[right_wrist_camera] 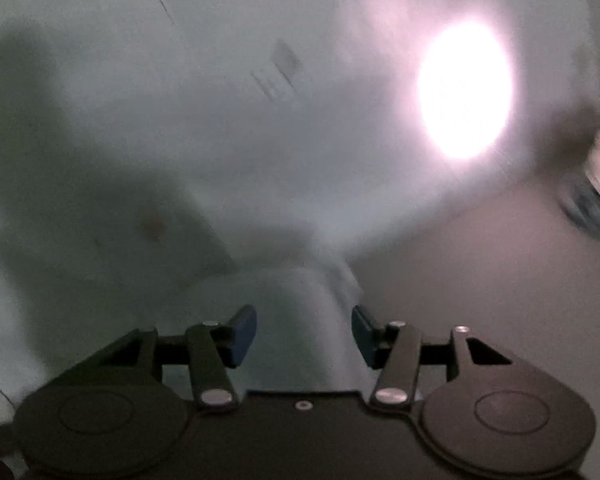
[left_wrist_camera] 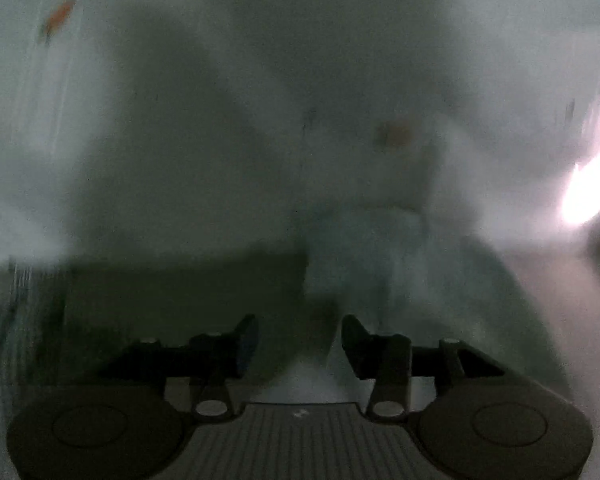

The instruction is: Fold clothes

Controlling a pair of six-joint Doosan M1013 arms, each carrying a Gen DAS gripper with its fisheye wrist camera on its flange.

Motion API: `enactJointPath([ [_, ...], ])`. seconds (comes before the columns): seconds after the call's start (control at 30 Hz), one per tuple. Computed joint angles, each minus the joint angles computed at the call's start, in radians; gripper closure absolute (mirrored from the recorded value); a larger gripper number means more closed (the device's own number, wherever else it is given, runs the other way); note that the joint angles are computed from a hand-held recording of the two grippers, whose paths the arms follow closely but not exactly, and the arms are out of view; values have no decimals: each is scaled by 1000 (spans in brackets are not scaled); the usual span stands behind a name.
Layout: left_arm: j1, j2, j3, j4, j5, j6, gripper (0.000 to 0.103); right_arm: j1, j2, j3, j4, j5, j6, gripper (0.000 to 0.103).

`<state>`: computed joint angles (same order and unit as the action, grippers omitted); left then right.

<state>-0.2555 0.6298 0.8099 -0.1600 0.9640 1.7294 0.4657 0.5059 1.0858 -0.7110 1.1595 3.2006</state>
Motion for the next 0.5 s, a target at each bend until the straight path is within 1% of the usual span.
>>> enactJointPath([
  [0.03, 3, -18, 41, 3, 7, 1, 52, 8, -20, 45, 49, -1, 50, 49],
  [0.1, 8, -53, 117, 5, 12, 1, 41, 24, -60, 137, 151, -23, 154, 50],
  [0.17, 10, -78, 166, 5, 17, 0, 36, 46, -88, 203, 225, -42, 235, 50],
  [0.23, 17, -100, 209, 2, 24, -2, 33, 65, -90, 214, 235, -46, 236, 50],
  [0.3, 26, -106, 225, 10, 36, -22, 33, 84, -89, 222, 242, -49, 232, 50],
  [0.33, 27, -105, 228, 21, 38, -41, 33, 93, -89, 224, 248, -50, 224, 52],
  [0.37, 27, -103, 230, 31, 38, -64, 35, 93, -79, 211, 252, -38, 163, 57],
  [0.43, 25, -107, 252, 27, 19, -101, 47, 90, -57, 178, 265, -6, 14, 59],
  [0.47, 23, -109, 258, 29, 15, -120, 63, 89, -45, 161, 270, 11, -60, 59],
  [0.5, 21, -111, 261, 33, 14, -141, 81, 87, -34, 143, 274, 28, -133, 65],
])
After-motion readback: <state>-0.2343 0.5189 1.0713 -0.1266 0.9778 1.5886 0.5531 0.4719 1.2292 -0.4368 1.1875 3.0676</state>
